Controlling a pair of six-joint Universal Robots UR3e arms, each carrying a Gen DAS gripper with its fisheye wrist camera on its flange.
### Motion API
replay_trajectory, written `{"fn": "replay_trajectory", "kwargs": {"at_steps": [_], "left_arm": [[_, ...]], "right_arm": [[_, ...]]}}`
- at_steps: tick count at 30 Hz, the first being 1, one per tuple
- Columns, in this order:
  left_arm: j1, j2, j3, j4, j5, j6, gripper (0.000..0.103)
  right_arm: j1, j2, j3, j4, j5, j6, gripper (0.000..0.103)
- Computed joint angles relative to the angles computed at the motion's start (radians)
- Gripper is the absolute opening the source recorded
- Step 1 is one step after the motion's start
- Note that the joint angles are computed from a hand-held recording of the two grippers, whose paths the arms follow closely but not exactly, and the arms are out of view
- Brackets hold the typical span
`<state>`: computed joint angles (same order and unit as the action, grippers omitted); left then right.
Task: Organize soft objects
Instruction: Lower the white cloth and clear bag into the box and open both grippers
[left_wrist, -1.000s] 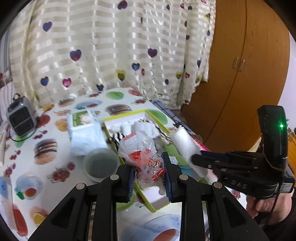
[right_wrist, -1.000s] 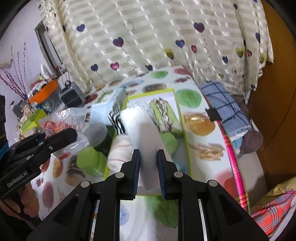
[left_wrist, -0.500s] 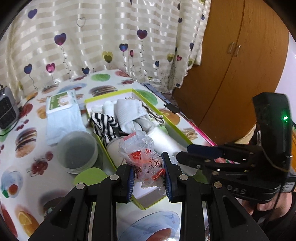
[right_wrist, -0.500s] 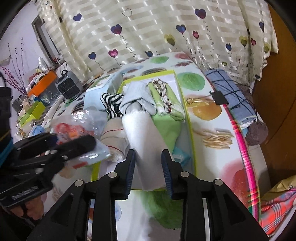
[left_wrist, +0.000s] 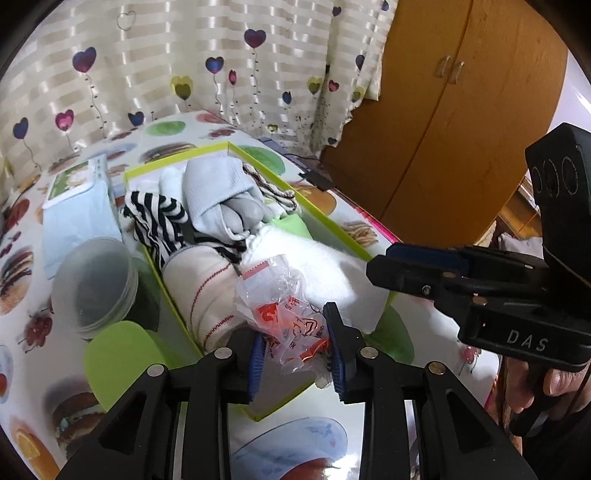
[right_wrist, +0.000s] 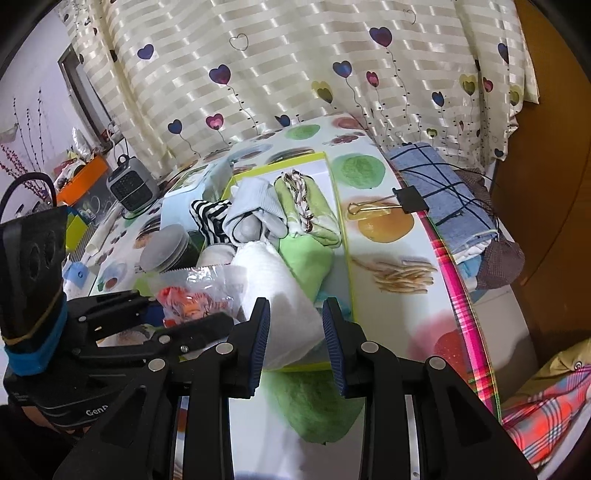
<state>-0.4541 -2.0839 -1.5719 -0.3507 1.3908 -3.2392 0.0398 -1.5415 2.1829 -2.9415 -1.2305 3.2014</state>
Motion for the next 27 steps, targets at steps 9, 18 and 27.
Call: {"fn": "replay_trajectory", "kwargs": {"at_steps": [9,18,27], "left_arm": [[-0.003,0.09,-0.11,0.069,0.031,-0.002,0.046],[-0.019,0.127,-0.162,0.092,0.124,-0.016,0.044],[-0.051,0.007,-0.022,0.05,0.205,0.007,0.033]], "right_arm": [[0.014,-0.021,0.018,-0.012,0.001,0.01,0.031],[0.02,-0.049,0.032,-0.005,-0.007,0.017,0.031],[0.025,-0.027,0.021,-0.001,-0.009,0.023,0.031]]}}
